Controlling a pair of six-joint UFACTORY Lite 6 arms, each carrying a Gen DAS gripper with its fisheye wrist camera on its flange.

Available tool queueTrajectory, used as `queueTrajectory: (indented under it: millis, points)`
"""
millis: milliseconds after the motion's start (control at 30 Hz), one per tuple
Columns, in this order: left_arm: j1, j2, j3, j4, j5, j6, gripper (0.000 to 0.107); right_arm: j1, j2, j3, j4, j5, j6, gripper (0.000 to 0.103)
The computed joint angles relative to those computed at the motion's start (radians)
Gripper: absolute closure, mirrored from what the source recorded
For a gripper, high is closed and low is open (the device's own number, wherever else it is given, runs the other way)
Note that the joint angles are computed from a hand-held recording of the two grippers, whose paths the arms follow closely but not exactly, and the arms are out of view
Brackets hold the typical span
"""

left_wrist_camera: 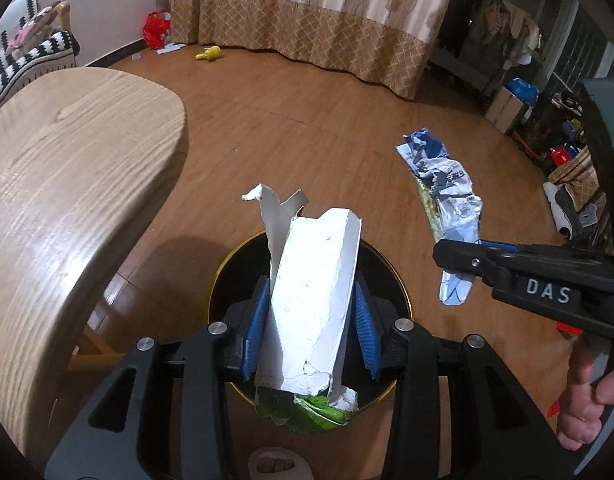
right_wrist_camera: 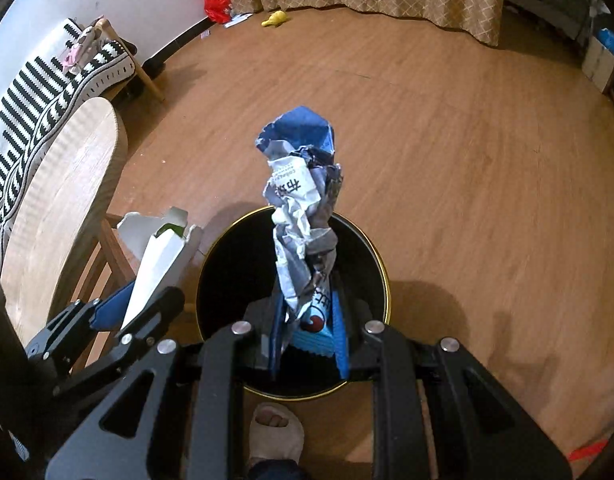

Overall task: Collect trash
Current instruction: 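Carry both items over the black bin and open both tools to drop them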

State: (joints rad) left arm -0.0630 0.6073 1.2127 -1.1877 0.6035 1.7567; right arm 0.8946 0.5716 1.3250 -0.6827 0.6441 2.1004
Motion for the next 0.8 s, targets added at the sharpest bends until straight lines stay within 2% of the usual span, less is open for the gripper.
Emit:
queueTrajectory:
  millis: [133, 233, 467, 800]
  points:
    - [-0.005, 0.014, 0.000, -0.016, 0.001, 0.024, 0.064, 0.009, 0.000, 0.012, -0.001, 0.012, 0.002, 0.082]
    - [-0.019, 0.033, 0.006, -0.038, -0.022, 0.039, 0.044, 0.017, -0.007, 0.005, -0.013, 0.018, 0.023, 0.082]
    - [-0.019, 0.026, 0.003, -0.049, -0.016, 0.046, 0.035, 0.026, -0.012, -0.009, -0.019, 0.009, 0.040, 0.082]
    - [0.004, -0.021, -0.016, -0.012, 0.025, 0.028, 0.032, 0.022, -0.008, 0.000, -0.011, 0.000, 0.023, 0.082]
